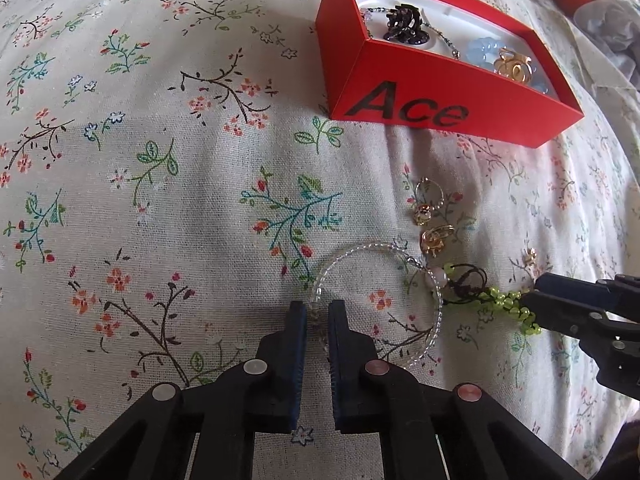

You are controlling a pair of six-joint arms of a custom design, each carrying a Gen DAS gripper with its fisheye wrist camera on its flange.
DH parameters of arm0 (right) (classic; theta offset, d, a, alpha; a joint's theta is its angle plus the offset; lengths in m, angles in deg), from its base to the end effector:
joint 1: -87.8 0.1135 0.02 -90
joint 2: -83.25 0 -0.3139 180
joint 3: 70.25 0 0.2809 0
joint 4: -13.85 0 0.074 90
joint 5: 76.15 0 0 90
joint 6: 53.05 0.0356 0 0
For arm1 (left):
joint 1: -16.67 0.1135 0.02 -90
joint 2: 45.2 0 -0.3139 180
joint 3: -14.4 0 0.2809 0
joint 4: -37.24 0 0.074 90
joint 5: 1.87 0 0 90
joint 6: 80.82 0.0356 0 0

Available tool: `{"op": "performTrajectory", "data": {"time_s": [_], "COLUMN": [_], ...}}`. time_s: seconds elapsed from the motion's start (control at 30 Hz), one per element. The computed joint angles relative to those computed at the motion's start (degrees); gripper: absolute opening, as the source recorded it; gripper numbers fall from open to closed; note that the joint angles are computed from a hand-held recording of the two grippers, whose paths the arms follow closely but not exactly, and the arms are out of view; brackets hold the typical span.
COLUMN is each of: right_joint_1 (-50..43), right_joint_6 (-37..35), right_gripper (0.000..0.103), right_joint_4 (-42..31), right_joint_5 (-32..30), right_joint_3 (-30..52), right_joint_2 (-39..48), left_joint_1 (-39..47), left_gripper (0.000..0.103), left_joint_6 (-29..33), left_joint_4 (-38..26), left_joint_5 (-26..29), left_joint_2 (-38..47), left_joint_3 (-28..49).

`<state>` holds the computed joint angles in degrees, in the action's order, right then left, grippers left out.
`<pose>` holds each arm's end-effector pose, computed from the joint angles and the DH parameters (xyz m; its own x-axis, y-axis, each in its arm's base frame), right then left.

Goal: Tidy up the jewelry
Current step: 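Grasp the clear bead bracelet with the left tool while the right grasps the lime-green bead bracelet, then carry both bracelets over the red box and lower them inside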

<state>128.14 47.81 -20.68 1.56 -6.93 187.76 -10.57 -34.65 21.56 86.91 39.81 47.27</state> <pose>0.2519 0.2238 0.1270 -0.8521 -0.4822 -0.2034 -0.5213 0.8162 0.2491 0.1839 -0.0938 0.1030 -0.9059 -0.3124 -0.2860 -0.2452 0.9374 -0.2472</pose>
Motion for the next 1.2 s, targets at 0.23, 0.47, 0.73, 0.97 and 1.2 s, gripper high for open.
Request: {"op": "performTrajectory", "data": {"time_s": [0.23, 0.47, 0.73, 0.97, 1.2], "right_joint_1": [1.5, 1.1, 0.3, -1.0, -2.9], "right_joint_6": [-0.4, -0.1, 0.2, 2.4, 5.2], "right_gripper": [0.007, 0.007, 0.006, 0.006, 0.006], "right_joint_4": [0.6, 1.0, 1.2, 1.7, 2.6], "right_joint_5": [2.8, 2.9, 2.0, 0.5, -1.4], "right_joint_3": [0.0, -1.0, -1.0, 0.1, 2.4], "right_joint_2": [0.1, -3.7, -9.9, -13.6, -14.4], "left_joint_1": [-0.1, -1.0, 1.8, 4.1, 4.7], "left_gripper": [0.001, 0.0, 0.0, 0.0, 0.0], "left_joint_6": [-0.9, -2.1, -1.0, -0.8, -2.1], "left_joint_4": [0.0, -3.1, -8.0, -9.6, -6.0], "left_joint_5": [-0.4, -2.8, -3.7, -4.4, -4.3], "left_joint_2": [-1.0, -7.3, -17.0, -21.7, -22.7], "left_joint_3": [-0.8, -2.0, -2.0, 0.1, 2.4]}}
